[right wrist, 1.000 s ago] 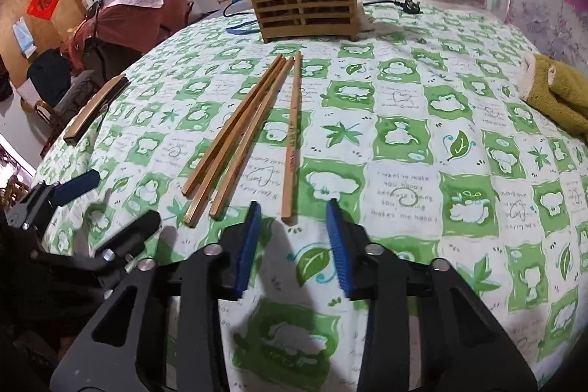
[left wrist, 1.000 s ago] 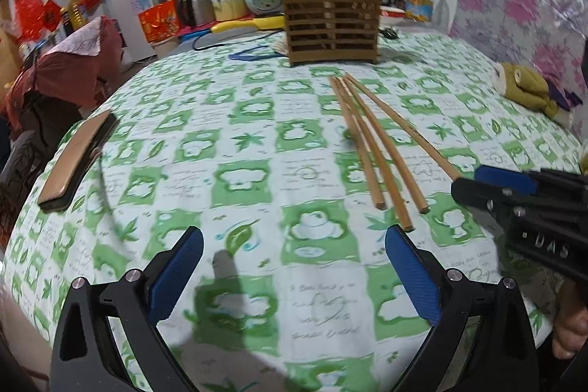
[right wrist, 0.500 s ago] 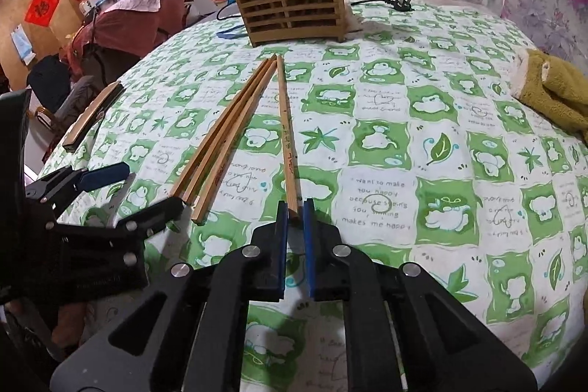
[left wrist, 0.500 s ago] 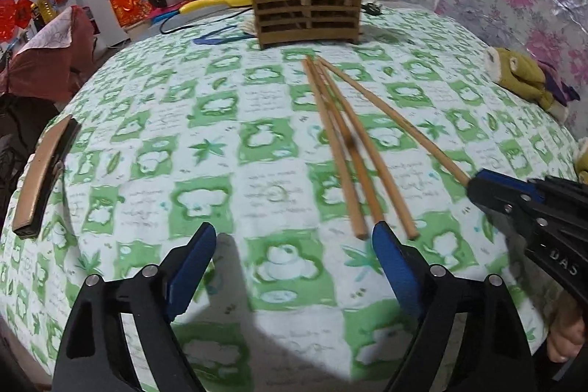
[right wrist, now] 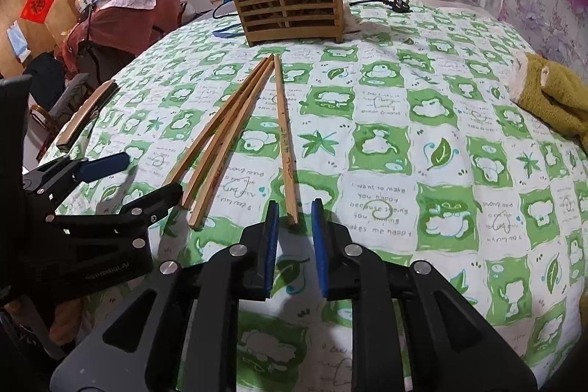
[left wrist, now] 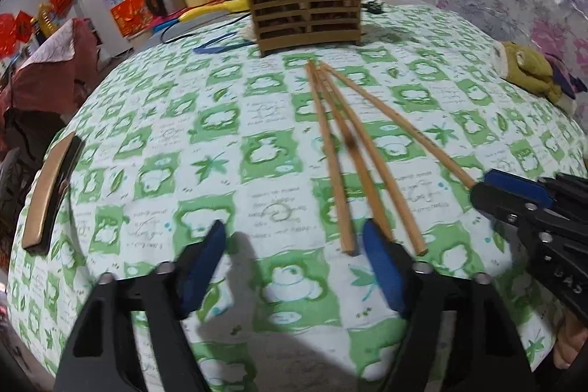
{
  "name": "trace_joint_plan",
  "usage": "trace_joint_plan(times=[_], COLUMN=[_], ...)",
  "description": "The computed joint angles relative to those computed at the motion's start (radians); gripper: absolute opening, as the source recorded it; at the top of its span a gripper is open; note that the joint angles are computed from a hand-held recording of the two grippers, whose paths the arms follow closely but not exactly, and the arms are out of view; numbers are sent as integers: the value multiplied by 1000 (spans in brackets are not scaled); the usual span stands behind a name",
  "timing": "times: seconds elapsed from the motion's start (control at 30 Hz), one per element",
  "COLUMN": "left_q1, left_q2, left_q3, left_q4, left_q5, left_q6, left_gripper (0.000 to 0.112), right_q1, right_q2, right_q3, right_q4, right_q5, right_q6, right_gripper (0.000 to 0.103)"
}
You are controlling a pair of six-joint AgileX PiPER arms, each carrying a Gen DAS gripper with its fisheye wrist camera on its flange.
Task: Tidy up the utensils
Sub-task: 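Lift both chopsticks into the wooden holder and open both tools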
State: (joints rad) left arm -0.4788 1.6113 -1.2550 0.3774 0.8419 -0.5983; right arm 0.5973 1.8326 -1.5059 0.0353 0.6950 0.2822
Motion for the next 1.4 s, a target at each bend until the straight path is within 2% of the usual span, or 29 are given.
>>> trace_joint_plan(times=[0.03, 0.1, 0.13, 0.2, 0.27, 0.37, 0.5, 0.63, 0.83, 1.0, 1.2, 1.4], left_q1=[3, 13, 11, -1, -18, 1, 12, -16, -88, -125, -78, 23], left_q2=[-2, -13, -15, -21, -26, -52, -98, -181, -278, -300, -240, -69], left_q3=[4, 16, 21, 32, 43, 69, 82, 66, 8, -59, -202, -524], left_q4=[-17, -71, -78, -83, -58, -104, -102, -17, 94, 136, 84, -36], left_q5=[-13, -48, -59, -78, -84, -118, -113, -69, 12, 65, 100, 162], left_q6=[17, 70, 79, 93, 70, 98, 75, 10, -75, -93, 6, 198], left_gripper=[56, 34, 29, 9, 8, 7, 6, 6, 6, 6, 6, 6], right_q1=[1, 1, 2, 10, 12, 16, 52, 57, 84, 82, 37, -11], right_q2=[7, 17, 22, 25, 25, 8, -49, -113, -262, -323, -264, -115], right_q3=[-11, -22, -28, -30, -29, -4, 64, 83, 105, 83, -53, -345], right_q4=[0, 10, 10, -6, 2, -8, -144, -185, -336, -336, -223, -138], right_q5=[8, 20, 26, 27, 25, -1, -78, -99, -117, -115, -72, 17], right_q6=[-3, -21, -25, -22, -38, -30, 93, 143, 267, 254, 138, 23], right_gripper=[21, 20, 19, 12, 7, 7, 6, 6, 6, 6, 6, 6])
